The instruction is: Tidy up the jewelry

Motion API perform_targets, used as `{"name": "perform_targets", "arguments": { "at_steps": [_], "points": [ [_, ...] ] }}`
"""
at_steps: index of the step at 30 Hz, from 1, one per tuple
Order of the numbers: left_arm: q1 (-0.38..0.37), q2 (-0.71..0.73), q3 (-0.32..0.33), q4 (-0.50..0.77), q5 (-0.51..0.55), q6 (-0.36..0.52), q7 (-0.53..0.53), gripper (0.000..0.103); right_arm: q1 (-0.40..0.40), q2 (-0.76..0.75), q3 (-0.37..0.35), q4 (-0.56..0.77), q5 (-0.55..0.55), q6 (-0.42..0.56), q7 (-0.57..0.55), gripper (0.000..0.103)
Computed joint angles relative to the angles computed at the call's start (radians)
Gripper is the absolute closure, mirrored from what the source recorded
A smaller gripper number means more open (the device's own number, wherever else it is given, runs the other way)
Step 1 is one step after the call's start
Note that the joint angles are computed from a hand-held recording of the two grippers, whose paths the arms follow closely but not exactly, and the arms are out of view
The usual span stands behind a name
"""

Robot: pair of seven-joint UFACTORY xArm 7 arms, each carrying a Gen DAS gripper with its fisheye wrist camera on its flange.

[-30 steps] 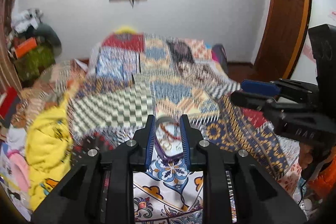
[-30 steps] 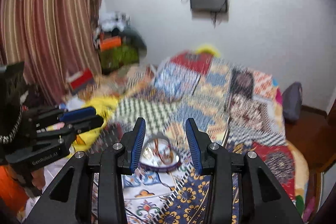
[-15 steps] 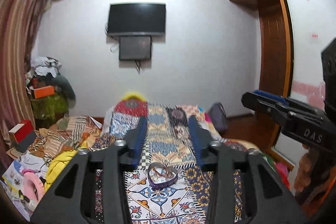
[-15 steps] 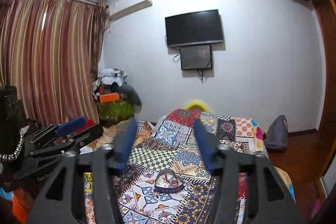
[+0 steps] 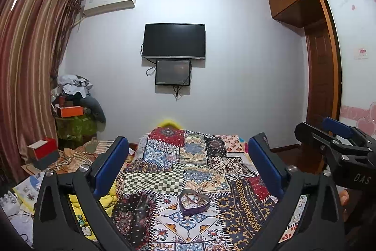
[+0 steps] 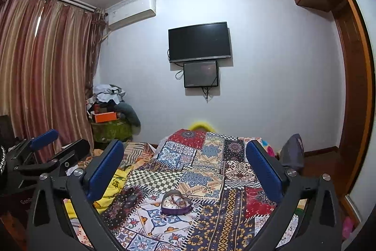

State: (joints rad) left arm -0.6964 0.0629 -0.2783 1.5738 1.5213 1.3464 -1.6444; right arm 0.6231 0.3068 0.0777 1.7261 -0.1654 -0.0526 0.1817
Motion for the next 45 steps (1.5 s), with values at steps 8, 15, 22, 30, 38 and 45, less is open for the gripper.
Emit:
{"name": "perform_targets", "arguments": {
  "at_steps": [8,15,22,30,38,45],
  "points": [
    [-0.021,0.011,-0.007,-0.001,0.0,0.03,-0.013,0.001,0.019,-0.083,-0.04,-0.127,-0.011,-0.044,0.02,0.0],
    [-0.029,0.016,-0.001,0.004,-0.002,0.029,-0.01,0.001,0.021,-0.086,-0.046,-0.131,-0.02,-0.037,0.038,0.0],
    [-0.036,0.022,0.004,0.009,-0.003,0.03,-0.008,0.001,-0.002,-0.092,-0.019,-0.137,-0.023,-0.025,0.04,0.0],
    [-0.038,0.026,0.01,0.014,-0.011,0.029,-0.005,0.001,-0.053,-0.097,0.043,-0.136,0.0,-0.008,0.01,0.0],
    [-0.028,0.022,0.013,0.015,-0.021,0.008,-0.006,0.001,-0.02,-0.098,-0.002,-0.131,-0.031,-0.003,0.045,0.0],
    [-0.023,0.02,0.012,0.018,-0.026,-0.002,0.0,0.001,-0.02,-0.099,-0.001,-0.129,-0.046,0.001,0.066,0.0]
  ]
}}
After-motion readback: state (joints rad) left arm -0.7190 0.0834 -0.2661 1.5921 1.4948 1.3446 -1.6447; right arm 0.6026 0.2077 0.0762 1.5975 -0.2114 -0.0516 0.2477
